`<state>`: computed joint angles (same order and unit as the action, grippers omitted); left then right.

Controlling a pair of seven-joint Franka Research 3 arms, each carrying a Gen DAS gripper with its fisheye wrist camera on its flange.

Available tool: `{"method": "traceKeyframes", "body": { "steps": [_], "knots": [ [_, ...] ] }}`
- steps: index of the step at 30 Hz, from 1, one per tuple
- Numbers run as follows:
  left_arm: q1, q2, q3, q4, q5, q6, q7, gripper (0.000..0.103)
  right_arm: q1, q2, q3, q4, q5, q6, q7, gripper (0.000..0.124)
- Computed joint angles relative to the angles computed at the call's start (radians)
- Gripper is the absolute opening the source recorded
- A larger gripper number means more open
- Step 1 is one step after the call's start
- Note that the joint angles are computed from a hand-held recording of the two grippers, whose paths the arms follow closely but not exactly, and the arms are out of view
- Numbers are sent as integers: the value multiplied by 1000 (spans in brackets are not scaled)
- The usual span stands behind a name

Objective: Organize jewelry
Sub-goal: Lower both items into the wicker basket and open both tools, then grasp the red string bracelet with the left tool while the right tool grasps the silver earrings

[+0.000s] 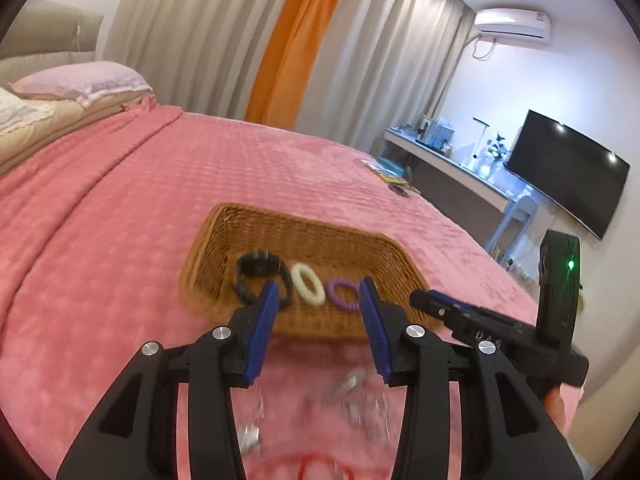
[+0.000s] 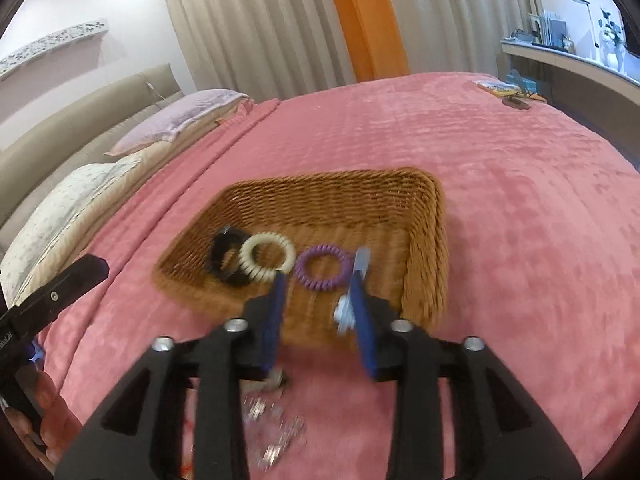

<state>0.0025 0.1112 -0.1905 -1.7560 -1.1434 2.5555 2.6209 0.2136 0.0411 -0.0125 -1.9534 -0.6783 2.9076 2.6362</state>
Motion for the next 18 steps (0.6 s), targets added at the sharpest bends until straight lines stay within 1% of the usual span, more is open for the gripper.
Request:
{"method": "traceKeyframes", "body": {
  "steps": [1, 3, 5, 7, 9, 10, 12, 13, 15, 16, 18],
  "knots": [
    [4, -29, 2, -35, -7, -2, 13, 40, 7, -28, 1, -32, -41, 0, 40, 44],
    [3, -88, 19, -109, -4, -19, 28, 40, 1, -78, 24, -89, -88, -1, 86, 45],
    [-9, -128, 38, -164, 20, -33, 29, 40, -13, -104, 53, -122, -92, -11, 87, 45],
    [-24, -151, 54, -206, 63, -29, 11, 40, -26, -126, 84, -150, -109, -34, 95, 45],
    [-39, -168, 64, -252, 104, 5, -33, 40, -36, -143, 113, -172, -142, -71, 113, 45],
    [-44, -172, 71, -270, 114, 3, -65, 40, -38, -146, 121, -179, -142, -82, 104, 45],
    [-48, -167, 86, -282, 122, -33, -86, 40, -38, -148, 131, -197, -136, -91, 83, 45],
    [-51, -163, 87, -291, 127, -32, -89, 40, -38, -144, 134, -199, -131, -99, 74, 45],
    [-56, -140, 81, -290, 185, -16, -127, 39, -31, -132, 134, -199, -104, -114, 41, 45],
    [-55, -118, 79, -273, 230, -24, -164, 39, -25, -119, 131, -192, -72, -122, 7, 45],
    [-46, -88, 76, -245, 259, -56, -192, 39, -14, -96, 126, -169, -42, -147, -32, 45]
  ]
}}
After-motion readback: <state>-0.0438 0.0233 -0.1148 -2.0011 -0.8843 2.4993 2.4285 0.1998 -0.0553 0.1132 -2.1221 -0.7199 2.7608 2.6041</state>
